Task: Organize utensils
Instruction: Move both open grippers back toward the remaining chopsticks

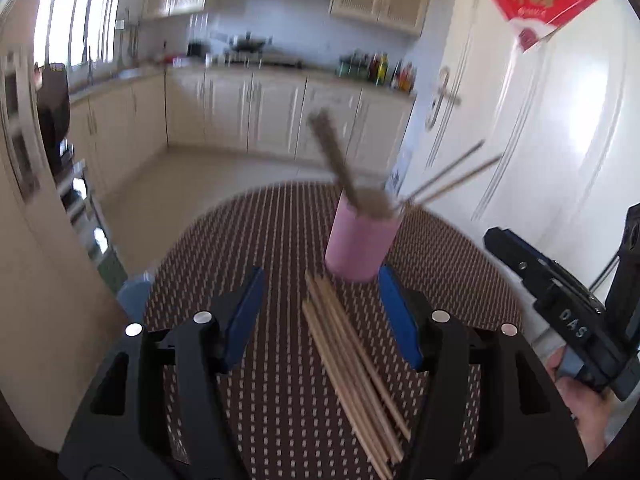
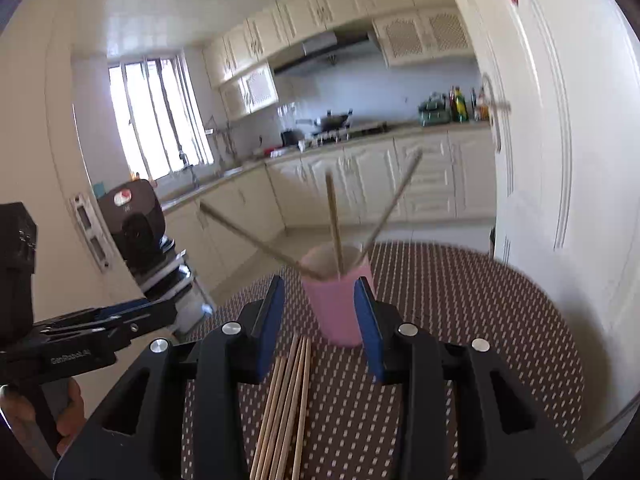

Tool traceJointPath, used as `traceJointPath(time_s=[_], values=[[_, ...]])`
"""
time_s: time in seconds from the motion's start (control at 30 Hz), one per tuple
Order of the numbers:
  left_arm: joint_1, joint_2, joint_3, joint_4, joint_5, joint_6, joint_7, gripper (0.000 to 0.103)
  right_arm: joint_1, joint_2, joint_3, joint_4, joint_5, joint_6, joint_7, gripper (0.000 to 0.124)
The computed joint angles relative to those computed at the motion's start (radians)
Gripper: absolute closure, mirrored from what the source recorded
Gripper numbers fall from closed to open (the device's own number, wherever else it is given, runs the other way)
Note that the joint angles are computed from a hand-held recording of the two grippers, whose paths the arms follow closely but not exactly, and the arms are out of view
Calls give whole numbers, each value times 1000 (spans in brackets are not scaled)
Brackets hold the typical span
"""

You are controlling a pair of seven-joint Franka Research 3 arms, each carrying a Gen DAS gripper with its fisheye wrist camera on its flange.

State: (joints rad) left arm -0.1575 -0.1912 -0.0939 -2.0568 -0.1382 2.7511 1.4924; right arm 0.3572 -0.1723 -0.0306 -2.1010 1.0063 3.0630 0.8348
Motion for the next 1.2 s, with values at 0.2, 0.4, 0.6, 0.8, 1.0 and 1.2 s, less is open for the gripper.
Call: traceJointPath(time_s=[0.2, 0.4, 0.6, 0.8, 1.0, 1.2], values=[[11, 79, 16, 69, -137, -224, 59, 44, -74, 17, 35, -13, -226, -151, 219, 86], [49, 138, -19, 101, -156, -295, 37, 44, -102, 50, 40, 9, -327, -274, 299, 85], [61, 198, -47, 147, -83, -341, -18, 45, -119, 89, 53, 40, -394, -342, 358, 85], [67, 243, -63, 182, -24, -379, -59, 47, -132, 106, 56, 44, -435, -360, 391, 84], [53, 269, -77, 212, 92, -391, -127, 47, -138, 121, 55, 52, -433, -365, 398, 84], [39, 304, -84, 247, 164, -387, -175, 47, -144, 135, 56, 71, -427, -376, 393, 83]])
